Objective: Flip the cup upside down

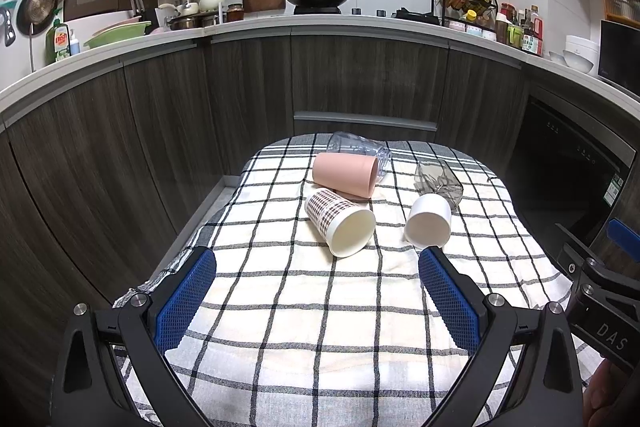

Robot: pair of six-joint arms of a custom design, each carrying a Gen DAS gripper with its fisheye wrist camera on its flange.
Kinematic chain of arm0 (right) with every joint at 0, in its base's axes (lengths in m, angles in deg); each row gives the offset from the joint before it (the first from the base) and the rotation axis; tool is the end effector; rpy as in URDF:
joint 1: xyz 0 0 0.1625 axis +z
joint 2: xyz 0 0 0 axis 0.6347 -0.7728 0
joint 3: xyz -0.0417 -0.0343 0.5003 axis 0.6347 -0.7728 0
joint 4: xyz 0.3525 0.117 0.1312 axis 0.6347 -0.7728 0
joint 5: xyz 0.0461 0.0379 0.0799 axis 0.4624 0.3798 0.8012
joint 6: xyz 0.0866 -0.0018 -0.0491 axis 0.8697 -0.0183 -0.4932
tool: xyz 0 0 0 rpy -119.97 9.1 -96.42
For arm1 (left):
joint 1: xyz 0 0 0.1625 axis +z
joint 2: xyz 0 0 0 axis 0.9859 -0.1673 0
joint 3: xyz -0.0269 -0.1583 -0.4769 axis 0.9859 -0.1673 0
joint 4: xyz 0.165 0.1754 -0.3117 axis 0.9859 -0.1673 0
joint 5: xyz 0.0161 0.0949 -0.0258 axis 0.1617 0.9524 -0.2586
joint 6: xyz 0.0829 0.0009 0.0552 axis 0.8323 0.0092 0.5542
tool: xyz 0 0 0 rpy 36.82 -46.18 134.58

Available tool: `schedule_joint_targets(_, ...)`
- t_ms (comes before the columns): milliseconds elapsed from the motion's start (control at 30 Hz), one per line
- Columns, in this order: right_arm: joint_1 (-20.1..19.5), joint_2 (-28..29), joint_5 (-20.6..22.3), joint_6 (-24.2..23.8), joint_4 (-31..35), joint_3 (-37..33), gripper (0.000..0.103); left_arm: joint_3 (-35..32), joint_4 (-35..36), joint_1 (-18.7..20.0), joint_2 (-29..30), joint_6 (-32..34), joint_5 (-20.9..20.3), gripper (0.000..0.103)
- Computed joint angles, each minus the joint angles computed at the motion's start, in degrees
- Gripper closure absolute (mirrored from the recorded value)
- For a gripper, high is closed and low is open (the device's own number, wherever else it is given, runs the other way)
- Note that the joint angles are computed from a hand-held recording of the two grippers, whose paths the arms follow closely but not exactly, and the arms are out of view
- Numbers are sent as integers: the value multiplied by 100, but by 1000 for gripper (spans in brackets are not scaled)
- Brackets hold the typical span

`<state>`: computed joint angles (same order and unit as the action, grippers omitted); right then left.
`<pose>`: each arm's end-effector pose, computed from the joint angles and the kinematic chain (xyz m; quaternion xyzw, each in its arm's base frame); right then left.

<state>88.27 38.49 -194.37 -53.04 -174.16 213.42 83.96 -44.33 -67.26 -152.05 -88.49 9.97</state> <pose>0.3221 -0.3217 0.1825 0.2468 -0.8093 0.4319 0.3125 -0.2640 -0.2910 0.2519 0.0796 0.7888 -0.4721 0.3854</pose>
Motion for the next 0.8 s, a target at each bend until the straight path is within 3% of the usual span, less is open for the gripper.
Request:
schedule_joint_targets(433,-67,135,50,-37,-109,-1,1,41,-244,111,33,158,14,0)
schedule_joint_targets(800,-199,140,235,-178,473,-501,1,-79,-425,523,24,340,236,0)
